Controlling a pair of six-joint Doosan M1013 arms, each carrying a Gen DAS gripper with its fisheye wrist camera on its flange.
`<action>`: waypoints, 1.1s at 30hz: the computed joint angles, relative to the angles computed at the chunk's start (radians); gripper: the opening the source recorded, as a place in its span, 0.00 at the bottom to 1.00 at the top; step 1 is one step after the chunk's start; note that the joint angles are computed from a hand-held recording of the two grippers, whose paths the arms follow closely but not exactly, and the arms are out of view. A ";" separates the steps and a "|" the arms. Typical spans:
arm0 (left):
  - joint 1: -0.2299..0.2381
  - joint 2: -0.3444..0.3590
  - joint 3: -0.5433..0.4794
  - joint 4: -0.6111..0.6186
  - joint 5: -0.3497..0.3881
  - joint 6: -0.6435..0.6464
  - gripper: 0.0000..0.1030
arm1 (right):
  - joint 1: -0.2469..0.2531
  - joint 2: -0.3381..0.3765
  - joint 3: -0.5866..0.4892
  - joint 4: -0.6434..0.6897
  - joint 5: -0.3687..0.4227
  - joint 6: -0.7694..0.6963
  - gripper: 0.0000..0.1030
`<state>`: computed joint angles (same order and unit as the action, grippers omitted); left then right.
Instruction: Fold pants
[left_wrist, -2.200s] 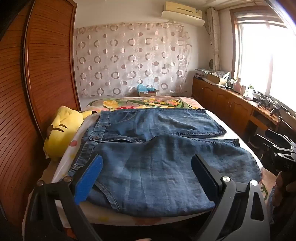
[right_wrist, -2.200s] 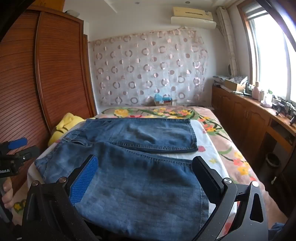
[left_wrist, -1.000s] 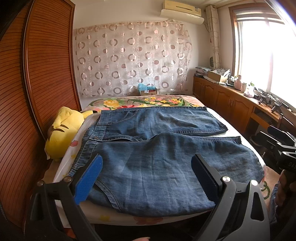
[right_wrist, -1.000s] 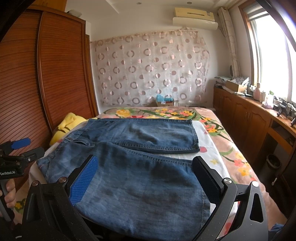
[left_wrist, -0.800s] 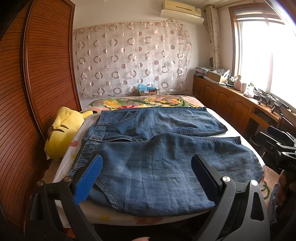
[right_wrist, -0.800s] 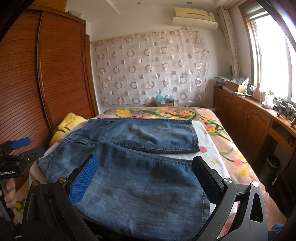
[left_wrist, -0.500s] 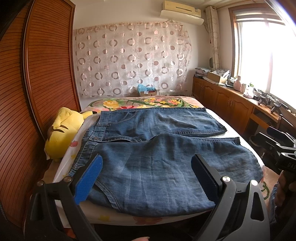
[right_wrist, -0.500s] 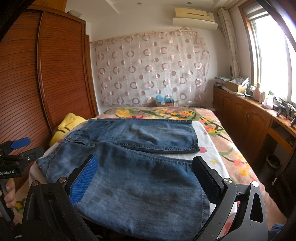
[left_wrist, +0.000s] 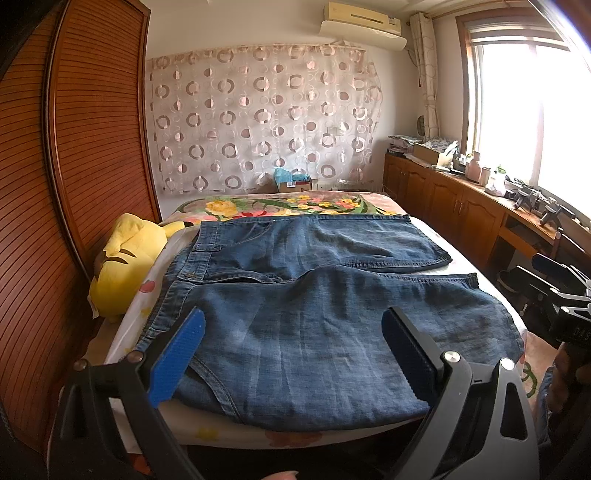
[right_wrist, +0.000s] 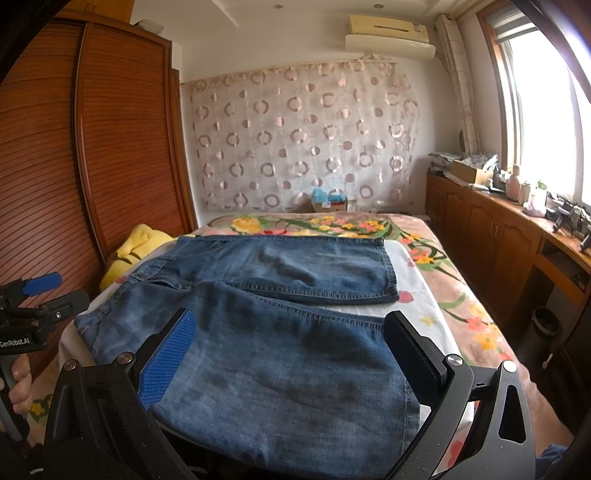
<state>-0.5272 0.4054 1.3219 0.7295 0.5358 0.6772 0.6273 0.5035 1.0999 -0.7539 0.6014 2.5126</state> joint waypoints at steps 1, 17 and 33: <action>0.000 0.001 -0.001 0.001 0.001 -0.001 0.95 | 0.000 0.000 0.000 -0.001 0.000 0.001 1.00; 0.000 0.000 0.000 0.002 0.000 -0.002 0.95 | -0.001 -0.007 0.008 -0.003 -0.003 0.002 1.00; 0.003 0.008 -0.004 -0.053 0.009 0.040 0.95 | -0.005 0.008 -0.011 0.038 0.018 -0.026 1.00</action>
